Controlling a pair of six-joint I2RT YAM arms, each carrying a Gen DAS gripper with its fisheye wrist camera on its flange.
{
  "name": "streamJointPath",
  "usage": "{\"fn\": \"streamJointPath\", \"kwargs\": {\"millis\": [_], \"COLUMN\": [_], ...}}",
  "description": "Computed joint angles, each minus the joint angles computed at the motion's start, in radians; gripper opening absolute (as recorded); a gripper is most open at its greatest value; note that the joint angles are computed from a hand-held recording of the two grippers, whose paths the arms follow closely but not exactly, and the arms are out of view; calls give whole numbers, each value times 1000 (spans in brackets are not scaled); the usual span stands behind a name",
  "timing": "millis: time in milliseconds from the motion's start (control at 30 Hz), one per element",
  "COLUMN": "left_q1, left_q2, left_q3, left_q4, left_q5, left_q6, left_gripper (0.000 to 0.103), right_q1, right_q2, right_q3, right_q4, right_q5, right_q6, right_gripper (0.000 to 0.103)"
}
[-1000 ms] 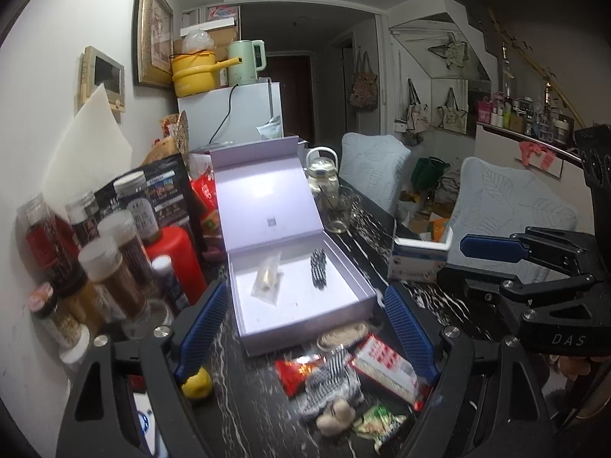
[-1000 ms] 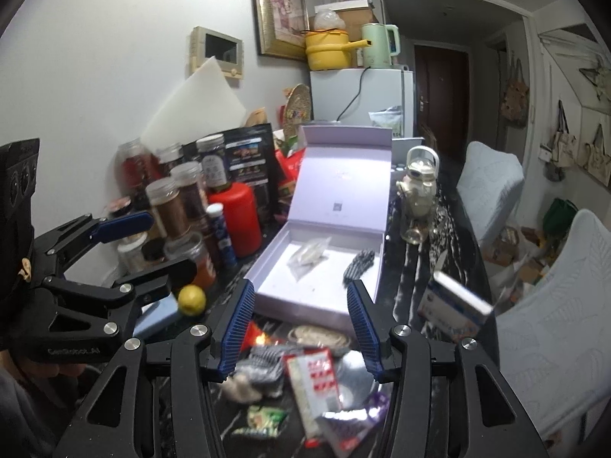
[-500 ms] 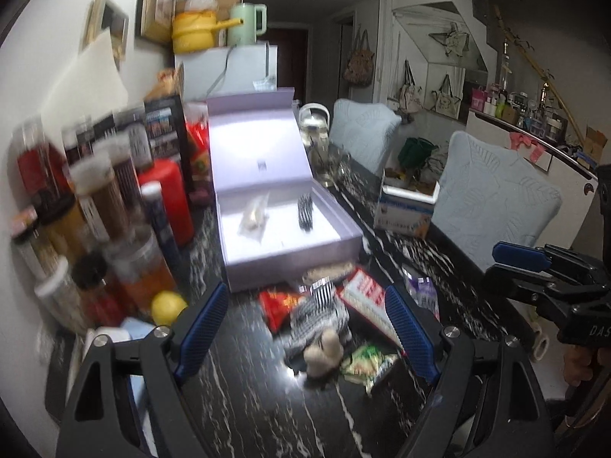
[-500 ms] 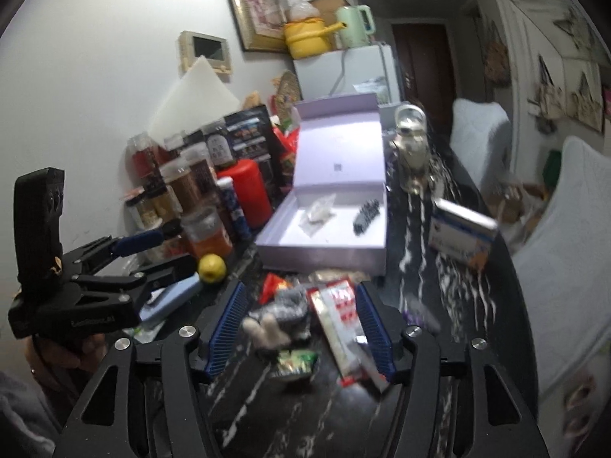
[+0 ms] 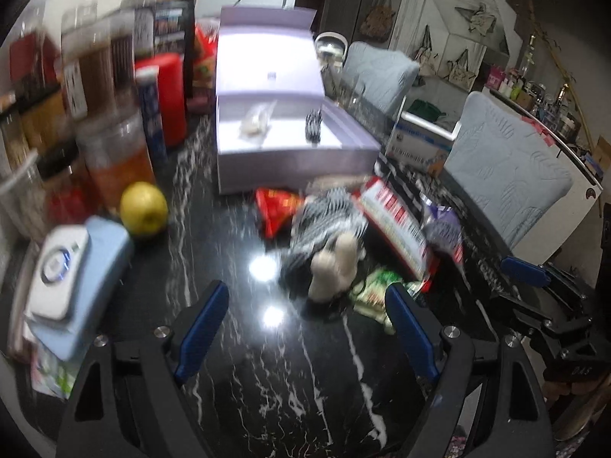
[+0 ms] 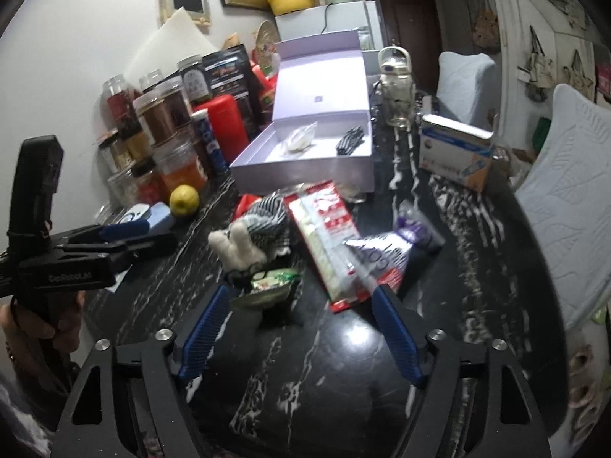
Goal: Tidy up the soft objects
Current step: 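Move both grippers back toward the gingham doll and snack packets, then grasp the gingham doll with the left gripper while the right gripper grasps the green packet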
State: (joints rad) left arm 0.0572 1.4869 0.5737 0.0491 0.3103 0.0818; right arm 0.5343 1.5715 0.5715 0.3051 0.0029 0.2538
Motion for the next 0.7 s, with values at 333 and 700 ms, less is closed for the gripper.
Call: {"fn": "streamJointPath", "kwargs": {"millis": [333, 700], "left_q1": [51, 85], "left_q2": [193, 237], "left_q3": [-6, 68], "left_q4": [60, 37], "left_q5": [49, 105], "left_q6": [17, 53], "left_gripper": [84, 84], "right_q1": [7, 24], "right_q2": [241, 426], "right_q3": [140, 347], "right_q4": [21, -84], "right_q5": [-75, -91], "right_q6": [-47, -99], "right_gripper": [84, 82]}}
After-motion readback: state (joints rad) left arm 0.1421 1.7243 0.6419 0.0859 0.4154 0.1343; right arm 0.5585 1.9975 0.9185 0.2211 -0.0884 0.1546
